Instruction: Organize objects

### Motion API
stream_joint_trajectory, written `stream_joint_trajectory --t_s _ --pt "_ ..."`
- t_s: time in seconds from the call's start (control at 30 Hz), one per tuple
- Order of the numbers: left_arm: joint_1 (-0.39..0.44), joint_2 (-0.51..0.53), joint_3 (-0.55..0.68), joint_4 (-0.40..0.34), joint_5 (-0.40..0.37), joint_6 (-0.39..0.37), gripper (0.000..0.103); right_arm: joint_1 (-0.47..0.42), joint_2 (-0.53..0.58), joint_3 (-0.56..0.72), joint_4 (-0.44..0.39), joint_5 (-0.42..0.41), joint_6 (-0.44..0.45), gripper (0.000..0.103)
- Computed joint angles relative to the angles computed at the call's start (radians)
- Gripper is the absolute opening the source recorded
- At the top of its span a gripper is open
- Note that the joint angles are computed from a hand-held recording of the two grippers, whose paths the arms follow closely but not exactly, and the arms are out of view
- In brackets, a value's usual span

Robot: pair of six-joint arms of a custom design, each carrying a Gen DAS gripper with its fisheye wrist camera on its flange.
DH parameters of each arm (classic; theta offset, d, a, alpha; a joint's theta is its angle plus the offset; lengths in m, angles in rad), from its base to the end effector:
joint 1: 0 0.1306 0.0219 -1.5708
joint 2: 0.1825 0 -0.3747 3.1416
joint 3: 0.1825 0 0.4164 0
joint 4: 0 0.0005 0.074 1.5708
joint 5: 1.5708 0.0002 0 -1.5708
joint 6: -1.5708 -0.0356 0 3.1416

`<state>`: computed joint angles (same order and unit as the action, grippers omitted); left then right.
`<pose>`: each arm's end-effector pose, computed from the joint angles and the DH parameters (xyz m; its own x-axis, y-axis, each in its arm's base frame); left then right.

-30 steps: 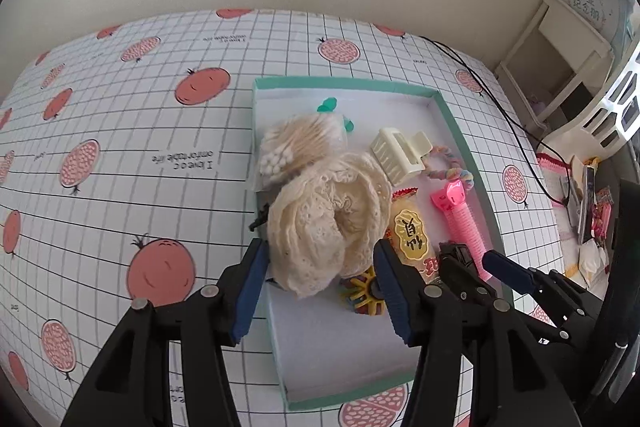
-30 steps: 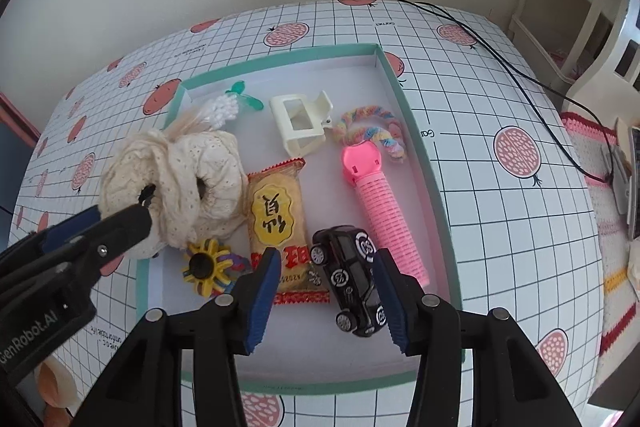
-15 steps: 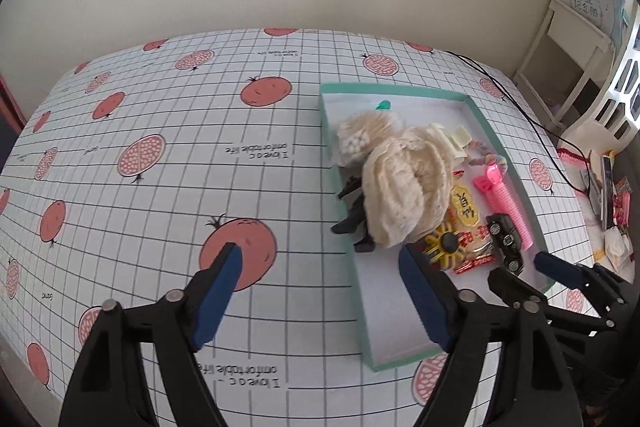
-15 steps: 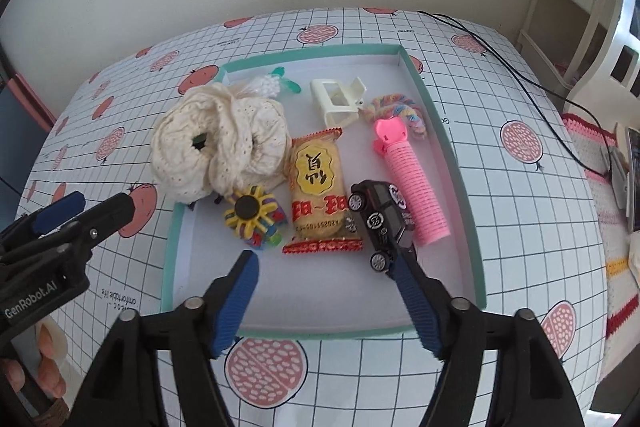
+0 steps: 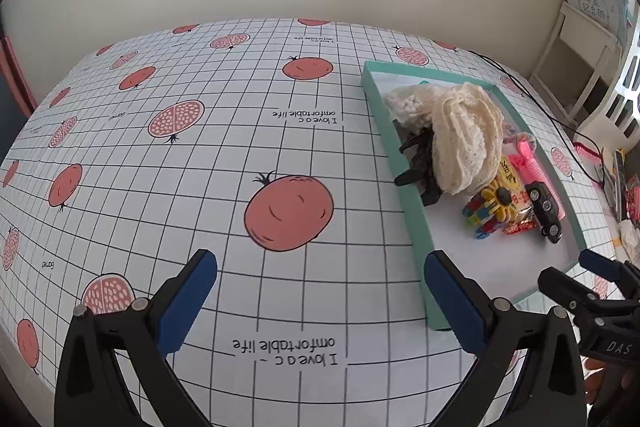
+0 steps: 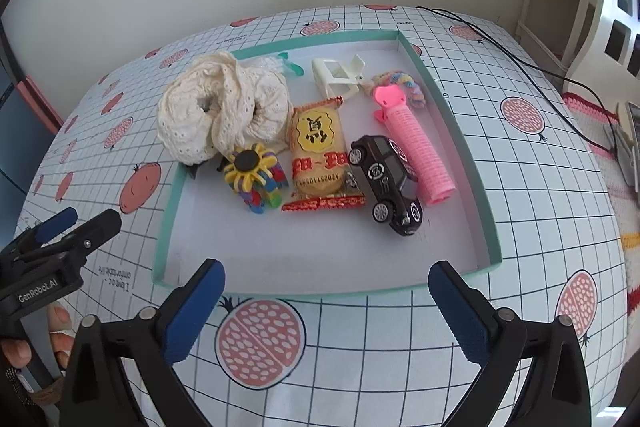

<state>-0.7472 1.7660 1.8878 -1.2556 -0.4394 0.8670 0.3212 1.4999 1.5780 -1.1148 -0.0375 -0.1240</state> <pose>0.4634 -0.4094 0.4332 -0.7983 -0.2010 -0.5677 -0.1942 0.9782 -0.0733 0.5068 0.1695 0.4410 -0.8517 -0.1531 -0.5012 -0.2300 0.9685 0.0950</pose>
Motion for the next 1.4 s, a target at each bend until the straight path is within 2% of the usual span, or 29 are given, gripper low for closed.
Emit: stream_joint_trajectory --t_s 0.27,0.57,0.93,1.4 --pt "-0.013 -0.042 -0.099 0.021 0.013 -0.002 0.103 0.009 -0.052 -0.097 0.039 0.022 0.025 0.103" --pt "-0.017 -0.06 -0.165 0.024 0.016 0.021 0.103 -0.005 -0.051 -0.131 0.047 0.009 -0.008 0.103" --pt "-0.016 -0.051 -0.166 0.013 -0.007 0.031 0.103 0.009 -0.049 -0.143 0.074 0.045 0.004 0.103" --pt "-0.02 -0.067 -0.196 0.049 -0.039 0.037 0.103 0.026 -0.05 -0.157 0.094 0.104 0.029 0.103"
